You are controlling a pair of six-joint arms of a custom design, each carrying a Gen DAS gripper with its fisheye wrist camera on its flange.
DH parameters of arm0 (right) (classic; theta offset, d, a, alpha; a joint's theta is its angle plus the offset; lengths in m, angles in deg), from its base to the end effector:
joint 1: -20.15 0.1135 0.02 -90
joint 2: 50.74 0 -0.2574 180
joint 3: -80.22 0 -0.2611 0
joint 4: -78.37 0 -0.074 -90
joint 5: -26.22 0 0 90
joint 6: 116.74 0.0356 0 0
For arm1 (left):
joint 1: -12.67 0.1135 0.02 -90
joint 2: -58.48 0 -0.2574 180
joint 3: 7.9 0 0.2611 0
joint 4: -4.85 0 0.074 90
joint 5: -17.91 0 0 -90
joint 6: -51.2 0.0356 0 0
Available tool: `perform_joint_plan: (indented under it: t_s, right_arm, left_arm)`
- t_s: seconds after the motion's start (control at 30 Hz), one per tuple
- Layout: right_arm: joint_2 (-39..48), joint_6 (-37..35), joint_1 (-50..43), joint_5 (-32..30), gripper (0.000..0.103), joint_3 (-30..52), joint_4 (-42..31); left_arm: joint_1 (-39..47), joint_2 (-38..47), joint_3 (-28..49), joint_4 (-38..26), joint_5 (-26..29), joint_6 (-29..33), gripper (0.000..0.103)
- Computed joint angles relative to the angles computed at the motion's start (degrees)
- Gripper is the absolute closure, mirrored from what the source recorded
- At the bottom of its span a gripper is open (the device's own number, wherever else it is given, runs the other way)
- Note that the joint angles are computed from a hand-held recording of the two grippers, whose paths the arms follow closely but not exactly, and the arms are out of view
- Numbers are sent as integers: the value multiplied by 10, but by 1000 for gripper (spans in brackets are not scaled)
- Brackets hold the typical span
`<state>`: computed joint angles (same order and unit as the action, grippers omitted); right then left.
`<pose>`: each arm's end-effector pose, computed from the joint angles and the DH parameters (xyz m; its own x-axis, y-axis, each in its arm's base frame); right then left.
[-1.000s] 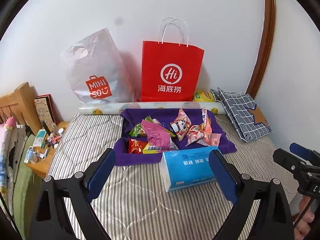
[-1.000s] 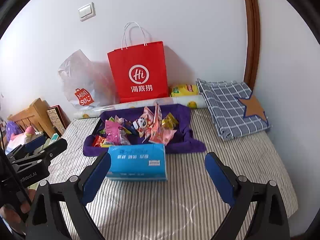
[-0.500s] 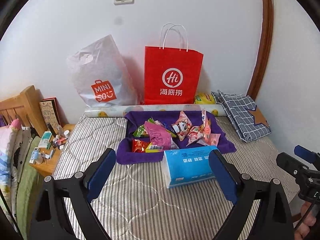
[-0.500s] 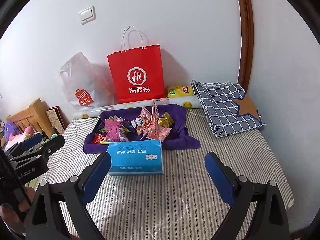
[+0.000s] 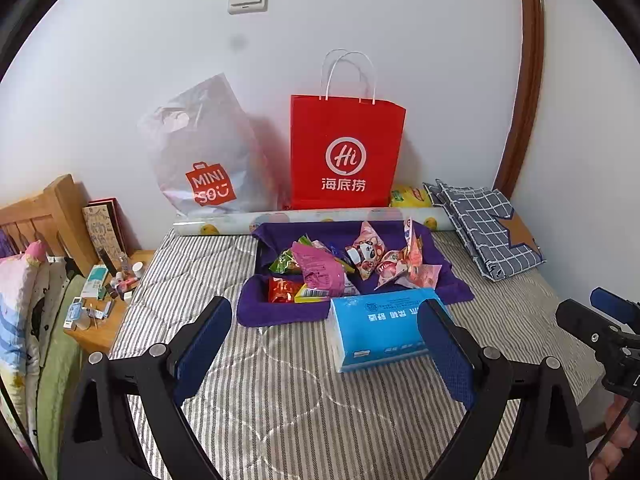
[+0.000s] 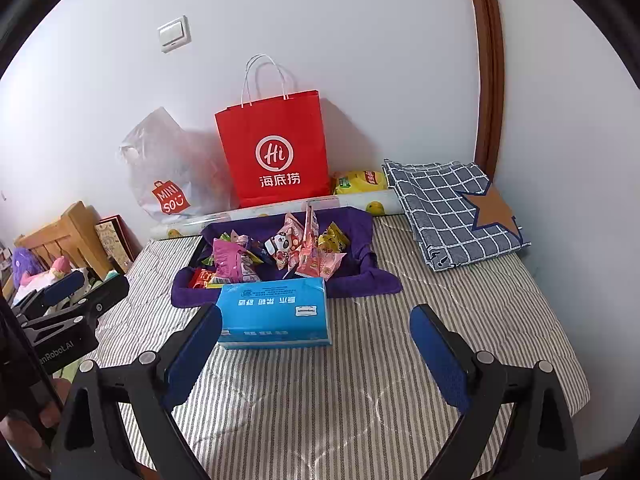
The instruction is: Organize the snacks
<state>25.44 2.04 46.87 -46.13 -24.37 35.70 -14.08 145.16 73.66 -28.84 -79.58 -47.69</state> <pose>0.2710 0.1243 0.2857 -0.6499 0.1865 -0.7368 0.0925 0.9816 0.1668 0.3149 -0.1535 0.2787 -0.6079 0.1348 -0.7825 0.2648 0.9635 -0.0397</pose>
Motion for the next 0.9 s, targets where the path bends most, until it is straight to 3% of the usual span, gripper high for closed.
perform_joint_plan:
  t_s: [0.9]
  right_arm:
    - [-6, 5, 2, 7, 8, 1, -7]
  left_arm:
    - [-2, -8, -2, -1, 0, 0, 10]
